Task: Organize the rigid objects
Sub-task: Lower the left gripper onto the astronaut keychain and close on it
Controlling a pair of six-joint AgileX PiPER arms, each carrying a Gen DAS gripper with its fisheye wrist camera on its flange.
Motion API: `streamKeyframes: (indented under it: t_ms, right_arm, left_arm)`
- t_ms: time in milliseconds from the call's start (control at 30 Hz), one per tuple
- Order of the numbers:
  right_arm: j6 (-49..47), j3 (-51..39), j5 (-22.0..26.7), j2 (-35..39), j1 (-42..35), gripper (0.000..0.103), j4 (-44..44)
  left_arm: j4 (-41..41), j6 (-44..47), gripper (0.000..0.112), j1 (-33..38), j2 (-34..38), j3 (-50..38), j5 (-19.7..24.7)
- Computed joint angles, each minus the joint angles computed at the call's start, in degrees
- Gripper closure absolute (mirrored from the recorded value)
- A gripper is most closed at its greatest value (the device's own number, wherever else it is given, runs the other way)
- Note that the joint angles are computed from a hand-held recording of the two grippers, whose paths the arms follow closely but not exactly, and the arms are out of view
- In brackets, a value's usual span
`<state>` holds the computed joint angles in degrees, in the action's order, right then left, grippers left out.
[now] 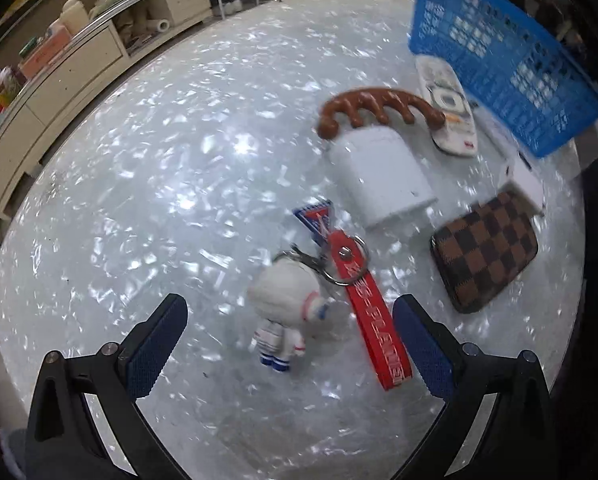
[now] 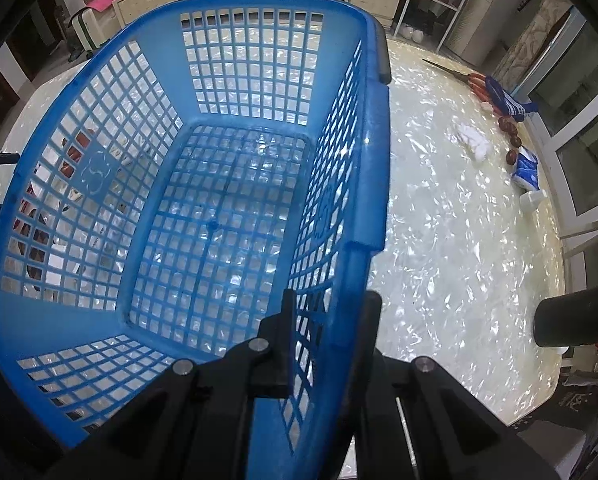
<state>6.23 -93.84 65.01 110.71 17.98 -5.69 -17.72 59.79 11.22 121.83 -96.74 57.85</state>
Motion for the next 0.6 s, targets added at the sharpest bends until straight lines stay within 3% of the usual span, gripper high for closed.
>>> streamKeyframes:
  t_ms: [433,600]
  right_arm:
    - [0.1,-0.1,0.5,0.2,-0.2,0.098,0.8]
    - [0.4,0.0,0.4,0.2,-0.4,0.098,1.1]
  left_arm:
    - [-2.1,3.9,0.009,1.1,6.8,-9.0,7.3]
    - [-1.9,3.0,0.009,1.6,8.0,-12.5,7.9]
